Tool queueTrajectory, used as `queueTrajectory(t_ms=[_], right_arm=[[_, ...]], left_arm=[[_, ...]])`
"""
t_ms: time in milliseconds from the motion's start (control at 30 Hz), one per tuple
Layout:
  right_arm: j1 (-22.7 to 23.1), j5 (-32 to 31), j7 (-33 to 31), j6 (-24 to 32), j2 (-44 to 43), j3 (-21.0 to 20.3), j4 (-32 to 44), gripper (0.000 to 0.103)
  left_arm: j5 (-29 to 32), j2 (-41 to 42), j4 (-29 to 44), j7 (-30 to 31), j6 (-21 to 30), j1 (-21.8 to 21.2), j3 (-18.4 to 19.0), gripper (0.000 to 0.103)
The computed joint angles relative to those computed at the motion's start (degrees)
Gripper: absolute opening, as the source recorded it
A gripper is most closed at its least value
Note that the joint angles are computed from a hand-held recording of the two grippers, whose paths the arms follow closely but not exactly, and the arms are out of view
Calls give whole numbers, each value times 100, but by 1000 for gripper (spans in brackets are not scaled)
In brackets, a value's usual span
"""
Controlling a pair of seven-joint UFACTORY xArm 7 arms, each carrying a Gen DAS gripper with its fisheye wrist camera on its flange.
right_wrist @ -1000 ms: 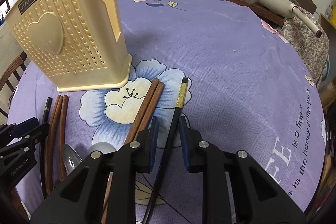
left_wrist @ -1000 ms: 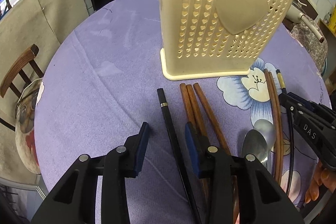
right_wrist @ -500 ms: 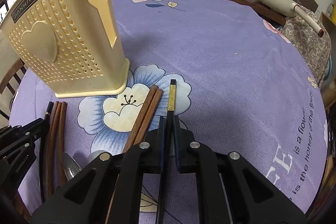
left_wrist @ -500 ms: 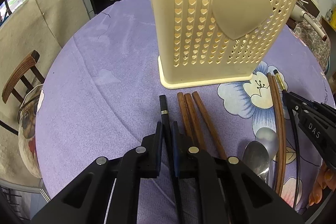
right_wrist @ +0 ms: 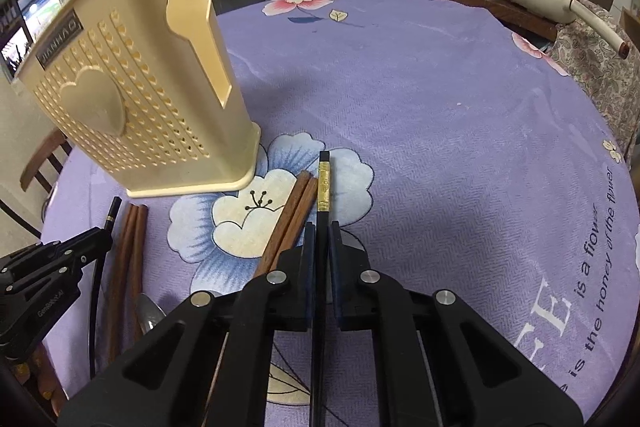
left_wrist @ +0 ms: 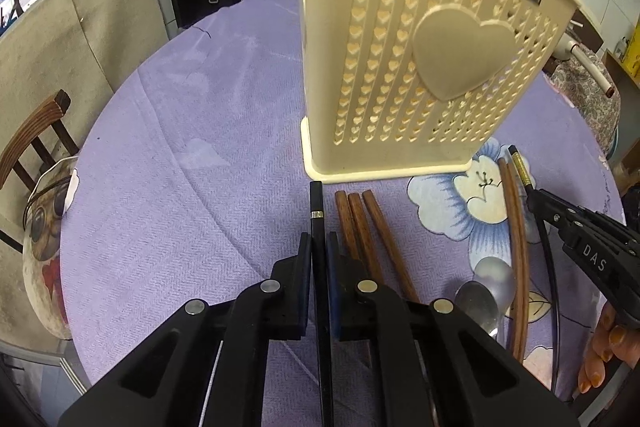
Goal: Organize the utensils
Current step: 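Close the right tool on a black chopstick while the left tool grasps another black chopstick, then lift both black chopsticks upright and lower them into the cream holder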
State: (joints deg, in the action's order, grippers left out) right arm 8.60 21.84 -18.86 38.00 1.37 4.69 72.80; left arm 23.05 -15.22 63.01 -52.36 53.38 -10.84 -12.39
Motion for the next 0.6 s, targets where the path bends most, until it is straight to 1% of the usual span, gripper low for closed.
queueTrajectory(t_ms=[133, 233, 367, 500, 600], right_arm=[[-65, 676, -505, 21, -172, -52, -42, 7], [-108, 1404, -1108, 155, -368, -163, -52, 7], [-142, 2322, -2009, 472, -688, -380, -38, 7], [-158, 2956, -2651, 814, -953, -611, 43, 7], [-176, 3169, -2934, 1059, -1137, -733, 82, 7]], left_arm=[[54, -363, -178, -49, -250, 47, -9, 8], [122, -678, -266, -122, -471, 151, -68, 8], [288, -1173, -330, -145, -681, 339, -230, 8], [345, -1618, -384, -62, -915, 570, -319, 8], [323, -1871, -367, -14, -1010, 761, -410, 7]])
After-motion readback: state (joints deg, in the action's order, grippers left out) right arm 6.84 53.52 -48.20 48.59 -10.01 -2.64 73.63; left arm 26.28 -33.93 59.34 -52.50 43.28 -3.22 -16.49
